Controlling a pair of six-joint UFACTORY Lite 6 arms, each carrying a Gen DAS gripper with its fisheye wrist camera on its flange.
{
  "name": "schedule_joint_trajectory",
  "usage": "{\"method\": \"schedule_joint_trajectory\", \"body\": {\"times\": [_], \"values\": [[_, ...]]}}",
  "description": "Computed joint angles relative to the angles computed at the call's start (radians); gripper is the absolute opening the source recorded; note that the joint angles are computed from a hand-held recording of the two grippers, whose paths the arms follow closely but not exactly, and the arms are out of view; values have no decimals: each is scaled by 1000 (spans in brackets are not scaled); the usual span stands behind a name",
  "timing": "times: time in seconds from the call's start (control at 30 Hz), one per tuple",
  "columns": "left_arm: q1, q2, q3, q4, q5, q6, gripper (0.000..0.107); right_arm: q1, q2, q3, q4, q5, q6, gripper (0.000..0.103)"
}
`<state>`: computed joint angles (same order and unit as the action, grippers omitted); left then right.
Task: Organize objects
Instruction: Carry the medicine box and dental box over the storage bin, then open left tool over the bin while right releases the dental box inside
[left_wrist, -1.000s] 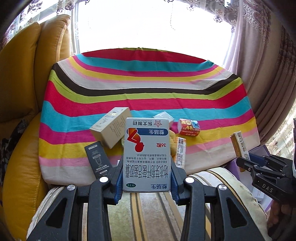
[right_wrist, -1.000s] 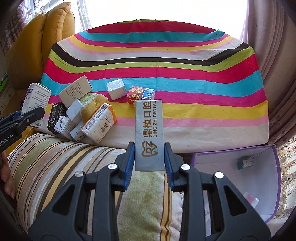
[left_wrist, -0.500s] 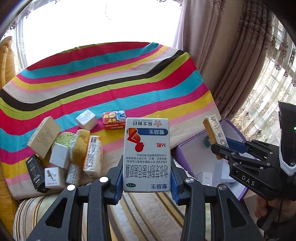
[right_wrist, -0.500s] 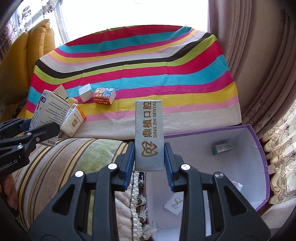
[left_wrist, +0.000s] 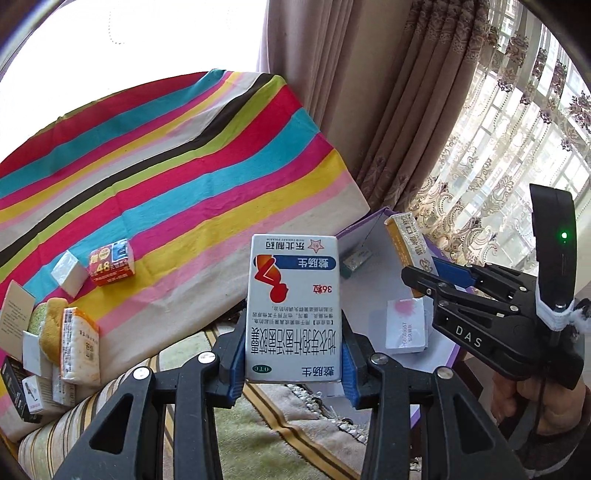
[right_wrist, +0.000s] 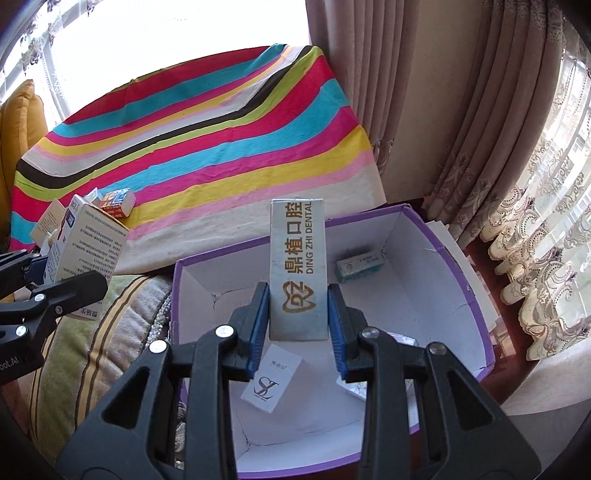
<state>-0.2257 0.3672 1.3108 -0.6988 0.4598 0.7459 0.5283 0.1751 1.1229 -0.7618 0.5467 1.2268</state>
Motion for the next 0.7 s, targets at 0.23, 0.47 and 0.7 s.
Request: {"method": "schedule_joint_trajectory", "body": {"times": [0.23,0.47,0.7], "values": [[14,31,25,-110,49,77,55,-26,-33,-32,-18,-1,24,39],[57,-1,-4,-145,37,104,58,-9,-25,-15,-11,-17,5,60],[123,-35,-47,-198,43,155,59,35,11,45,16,-3,-28,63]]}}
